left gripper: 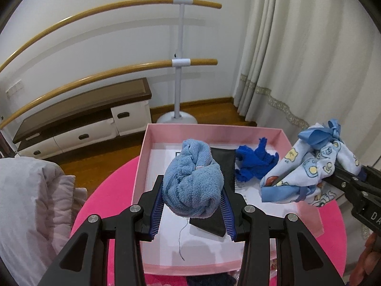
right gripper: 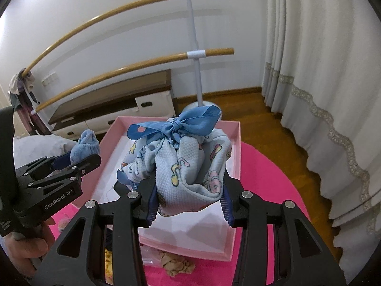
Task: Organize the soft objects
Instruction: 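Lower the towel and bundle into the pink box and open both tools, then withdraw both tools from the box toward the remaining items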
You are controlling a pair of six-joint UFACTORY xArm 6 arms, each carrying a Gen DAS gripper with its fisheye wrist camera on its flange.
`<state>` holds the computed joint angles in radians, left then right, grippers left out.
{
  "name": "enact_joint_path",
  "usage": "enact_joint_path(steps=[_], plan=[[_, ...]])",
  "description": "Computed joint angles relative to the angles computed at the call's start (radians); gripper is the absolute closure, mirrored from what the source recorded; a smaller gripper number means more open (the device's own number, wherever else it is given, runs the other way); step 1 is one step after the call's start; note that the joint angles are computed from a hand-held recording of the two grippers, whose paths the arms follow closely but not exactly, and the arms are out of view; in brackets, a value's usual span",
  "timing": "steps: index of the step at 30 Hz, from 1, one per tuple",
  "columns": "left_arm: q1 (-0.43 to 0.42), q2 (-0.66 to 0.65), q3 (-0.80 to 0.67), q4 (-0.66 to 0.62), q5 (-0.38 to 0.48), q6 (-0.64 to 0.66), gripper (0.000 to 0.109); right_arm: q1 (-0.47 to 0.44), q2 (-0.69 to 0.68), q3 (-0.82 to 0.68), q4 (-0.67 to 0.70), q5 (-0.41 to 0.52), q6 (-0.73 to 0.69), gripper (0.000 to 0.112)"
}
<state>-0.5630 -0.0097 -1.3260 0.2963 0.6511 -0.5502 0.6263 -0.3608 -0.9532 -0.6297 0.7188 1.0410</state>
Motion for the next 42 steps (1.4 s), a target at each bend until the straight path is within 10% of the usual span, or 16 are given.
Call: enact_joint_path(steps=[9, 15, 18, 21, 42], plan=[[0.015, 0.139, -0.127, -0.037, 0.033, 0.045, 0.066, -0.034, 0.067, -0.013, 0.051, -0.017, -0.036, 0.070], [0.007, 0.177, -0.164, 0.039, 0.057, -0.016, 0.037, -0.044, 0.095, -0.027, 0.069, -0.007, -0.042, 0.059], [0.004, 0.165, -0.155, 0.060, 0.050, -0.034, 0.027, -0.038, 0.083, -0.026, 0.048, 0.009, -0.022, 0.037], [0.001, 0.095, -0.071, 0.137, 0.014, -0.105, 0.006, -0.021, 0.057, -0.023, -0.002, 0.034, 0.026, 0.009], [-0.197, -0.506, 0.391, 0.517, 0.087, -0.522, 0.006, 0.354, -0.197, -0.013, -0.333, 0.369, 0.329, 0.009]])
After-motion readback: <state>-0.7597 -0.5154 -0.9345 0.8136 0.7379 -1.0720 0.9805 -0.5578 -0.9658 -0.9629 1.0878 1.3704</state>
